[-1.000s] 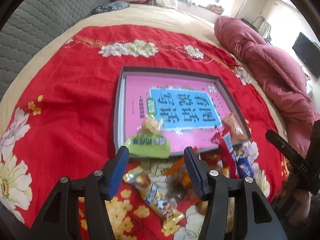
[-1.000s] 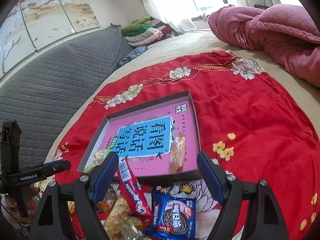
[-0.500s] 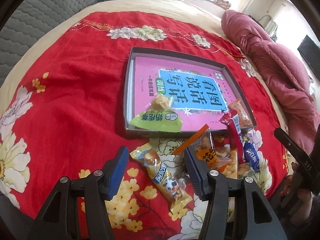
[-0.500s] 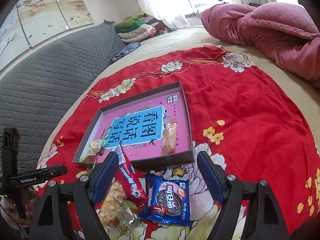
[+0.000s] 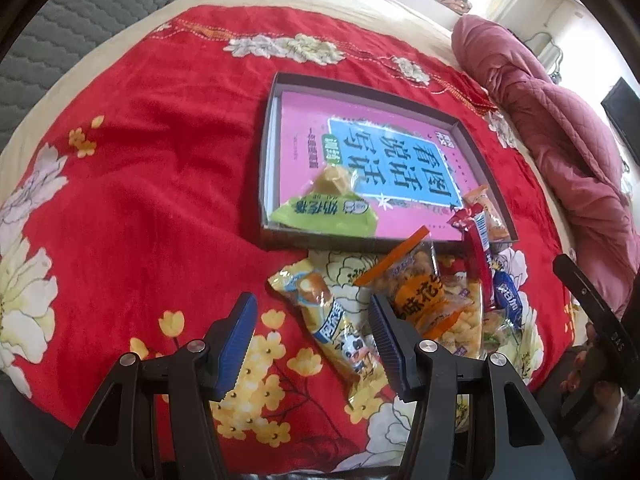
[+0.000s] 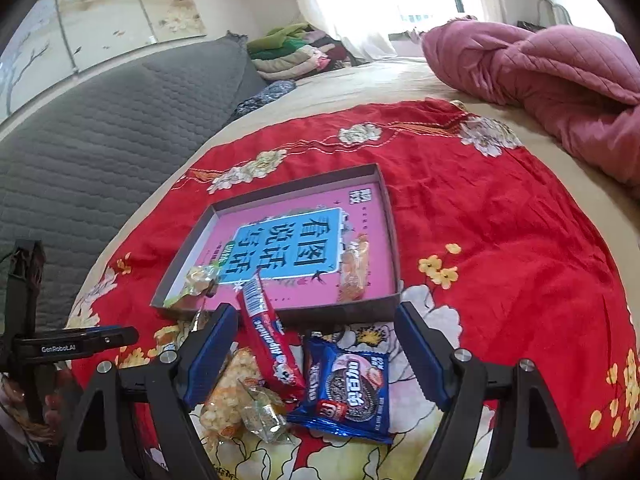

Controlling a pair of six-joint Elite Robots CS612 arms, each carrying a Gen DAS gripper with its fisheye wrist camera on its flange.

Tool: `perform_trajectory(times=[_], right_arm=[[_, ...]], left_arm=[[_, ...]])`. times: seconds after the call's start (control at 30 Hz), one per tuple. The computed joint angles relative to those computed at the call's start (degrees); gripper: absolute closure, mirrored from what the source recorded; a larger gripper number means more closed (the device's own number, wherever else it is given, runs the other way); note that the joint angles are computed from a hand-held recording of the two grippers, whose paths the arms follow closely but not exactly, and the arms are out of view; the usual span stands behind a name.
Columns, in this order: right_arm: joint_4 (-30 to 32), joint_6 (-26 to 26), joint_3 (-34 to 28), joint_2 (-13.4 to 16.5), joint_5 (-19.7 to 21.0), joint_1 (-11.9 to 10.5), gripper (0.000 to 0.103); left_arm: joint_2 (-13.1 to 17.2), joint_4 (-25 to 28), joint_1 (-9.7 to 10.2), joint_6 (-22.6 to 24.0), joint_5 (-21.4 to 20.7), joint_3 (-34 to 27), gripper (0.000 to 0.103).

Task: Organize snacks
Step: 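Move both open tools back to the snack pile, then grasp the red Alpenliebe bar with the right tool while the left tool grasps the yellow-blue packet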

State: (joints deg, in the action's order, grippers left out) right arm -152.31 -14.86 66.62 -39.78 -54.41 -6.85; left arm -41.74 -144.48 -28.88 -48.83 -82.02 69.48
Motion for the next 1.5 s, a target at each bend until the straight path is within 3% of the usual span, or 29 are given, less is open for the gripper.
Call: perform_trajectory(times=[0.4,0.83,0.93,1.07,1.5], right_arm=[[0.5,-6.9,0.8,-0.4,0.2,0.9,0.023],[5.5,-14.7,-0.9,0.7,-2.1,2.7,0.023],[7.1,-16.3,-1.9,1.3,-4.0,3.3,0.037],[8.3,-17.9,-2.9,2.0,-5.2,3.9,0.047],[11.2,-19.9,-4.5,3.0,-5.8,4.4,0.070]], left_arm=[[1.5,0.2,0.23,-4.7,-4.6,-0.3,0.044],[3.2,1.8,-0.09,-4.6,-3.5,-2.6,0.044],[3.5,2.1,-0.05,-4.8,-3.2,-3.1,0.050],[4.0,2.3,0.03,-5.0,-3.4,-3.8,0.052],[5.0,3.8,0.02,-4.5,-3.0,-5.1,0.057]])
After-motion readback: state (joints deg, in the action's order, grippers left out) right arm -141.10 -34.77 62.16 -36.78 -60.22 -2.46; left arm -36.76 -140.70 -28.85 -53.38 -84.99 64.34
